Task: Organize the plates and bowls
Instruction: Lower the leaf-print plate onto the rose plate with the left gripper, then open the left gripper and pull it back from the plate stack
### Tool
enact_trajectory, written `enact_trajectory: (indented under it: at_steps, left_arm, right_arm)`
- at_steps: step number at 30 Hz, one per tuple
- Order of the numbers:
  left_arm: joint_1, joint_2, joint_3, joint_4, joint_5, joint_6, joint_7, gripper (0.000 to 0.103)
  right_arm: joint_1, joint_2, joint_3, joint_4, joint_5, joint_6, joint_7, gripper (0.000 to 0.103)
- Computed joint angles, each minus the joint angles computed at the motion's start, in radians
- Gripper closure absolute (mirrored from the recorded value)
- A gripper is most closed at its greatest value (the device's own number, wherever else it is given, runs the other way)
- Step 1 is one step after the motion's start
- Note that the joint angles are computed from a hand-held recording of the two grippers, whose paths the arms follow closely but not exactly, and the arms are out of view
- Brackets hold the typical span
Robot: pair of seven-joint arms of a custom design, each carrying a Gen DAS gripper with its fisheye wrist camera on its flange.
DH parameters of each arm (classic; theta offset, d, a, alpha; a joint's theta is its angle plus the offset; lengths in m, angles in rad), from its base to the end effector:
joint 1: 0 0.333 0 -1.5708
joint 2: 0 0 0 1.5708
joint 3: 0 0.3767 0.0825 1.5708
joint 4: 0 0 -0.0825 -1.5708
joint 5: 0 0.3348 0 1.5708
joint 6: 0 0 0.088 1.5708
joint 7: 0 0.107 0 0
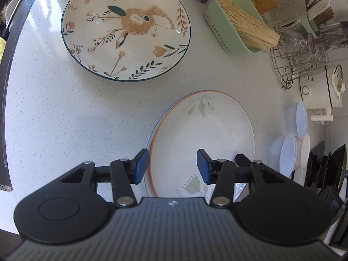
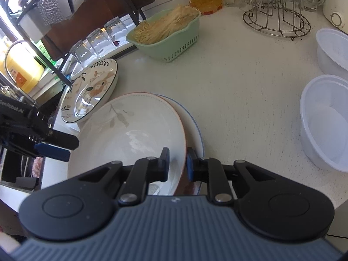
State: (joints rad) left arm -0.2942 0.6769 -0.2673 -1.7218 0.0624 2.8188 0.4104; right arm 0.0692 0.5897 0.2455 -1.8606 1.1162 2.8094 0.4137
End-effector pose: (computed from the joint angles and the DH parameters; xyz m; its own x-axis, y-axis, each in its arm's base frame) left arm 0.6215 -0.3463 0.3353 0.5241 -0.7291 0.4401 -0.7938 -0.6054 -0.0576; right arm 0.6410 0.1380 0.3118 0.4486 -0.8257 -0.3421 -0.8106 -0.2146 -0.5449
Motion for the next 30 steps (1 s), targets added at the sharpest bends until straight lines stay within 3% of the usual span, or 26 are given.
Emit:
enact_trajectory:
  at_steps: [9, 17, 23, 30]
  left_arm:
    - [-0.087, -0.018, 0.080, -0.007, 0.090, -0.004, -0.056, 0.049]
    - [-0.195, -0.065, 0.182, 0.016, 0.263, -0.068, -0.178, 0.049]
    - [-0.272, -0.101, 0.234, 0.057, 0.451, -0.153, -0.280, 0.049]
    - [-0.321, -0.108, 0.221, 0.145, 0.637, -0.307, -0.330, 0.049]
  right_arm:
    - [-0.006, -0.033, 0.021, -0.024, 0.047, 0.069, -0.051, 0.083]
    - [-0.017, -0.109, 0.003, -0.054, 0.163, 0.020, -0.109, 0.083]
    - [0.004, -0.186, -0.037, -0.091, 0.279, -0.022, -0.215, 0.083]
    - [0.044, -0.265, -0.101, -0.136, 0.418, -0.060, -0.340, 0.083]
